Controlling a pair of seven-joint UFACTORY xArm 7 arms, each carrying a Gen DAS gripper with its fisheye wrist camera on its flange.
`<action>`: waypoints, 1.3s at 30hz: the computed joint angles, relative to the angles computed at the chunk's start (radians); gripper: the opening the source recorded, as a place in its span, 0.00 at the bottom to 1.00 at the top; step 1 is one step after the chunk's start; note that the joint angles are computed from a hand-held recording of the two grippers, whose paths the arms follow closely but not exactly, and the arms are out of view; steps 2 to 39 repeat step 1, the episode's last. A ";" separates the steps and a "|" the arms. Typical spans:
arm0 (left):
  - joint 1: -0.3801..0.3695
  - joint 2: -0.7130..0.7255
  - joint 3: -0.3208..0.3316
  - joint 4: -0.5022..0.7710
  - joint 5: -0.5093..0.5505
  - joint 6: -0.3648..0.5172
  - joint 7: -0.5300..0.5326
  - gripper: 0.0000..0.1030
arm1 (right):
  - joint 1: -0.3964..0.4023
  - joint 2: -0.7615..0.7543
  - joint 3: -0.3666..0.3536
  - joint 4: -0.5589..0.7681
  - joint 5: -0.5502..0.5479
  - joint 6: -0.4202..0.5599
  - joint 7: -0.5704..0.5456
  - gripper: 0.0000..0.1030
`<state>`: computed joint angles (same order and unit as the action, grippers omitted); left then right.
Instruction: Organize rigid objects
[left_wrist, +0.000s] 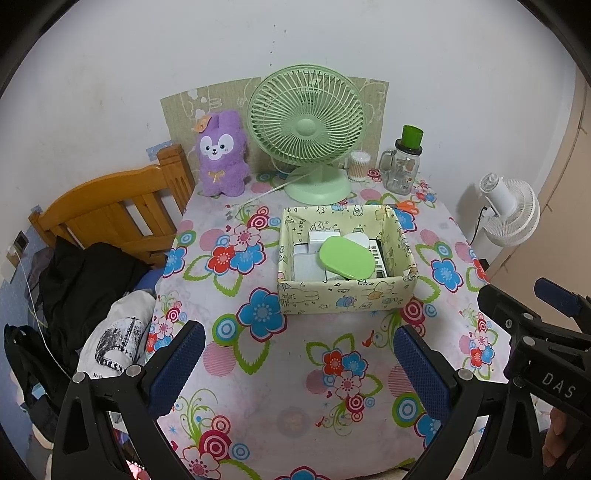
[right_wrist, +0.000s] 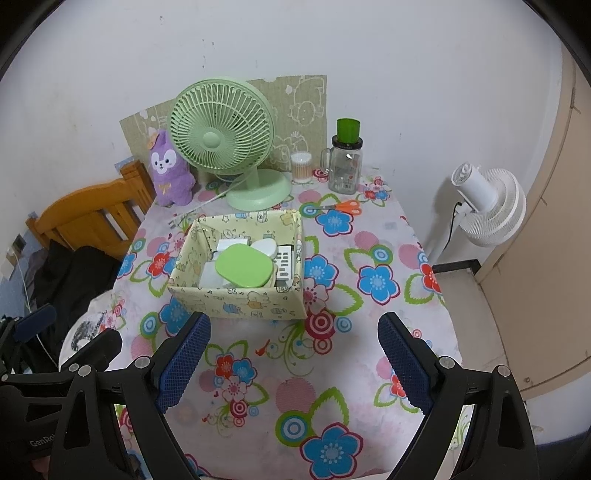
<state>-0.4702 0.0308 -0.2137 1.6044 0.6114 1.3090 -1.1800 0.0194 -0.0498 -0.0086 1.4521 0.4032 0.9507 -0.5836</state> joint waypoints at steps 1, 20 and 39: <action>0.003 0.001 0.002 -0.001 -0.005 0.000 0.000 1.00 | 0.000 0.004 0.000 0.003 0.001 0.002 -0.002 0.91; 0.003 0.001 0.002 -0.001 -0.005 0.000 0.000 1.00 | 0.000 0.004 0.000 0.003 0.001 0.002 -0.002 0.91; 0.003 0.001 0.002 -0.001 -0.005 0.000 0.000 1.00 | 0.000 0.004 0.000 0.003 0.001 0.002 -0.002 0.91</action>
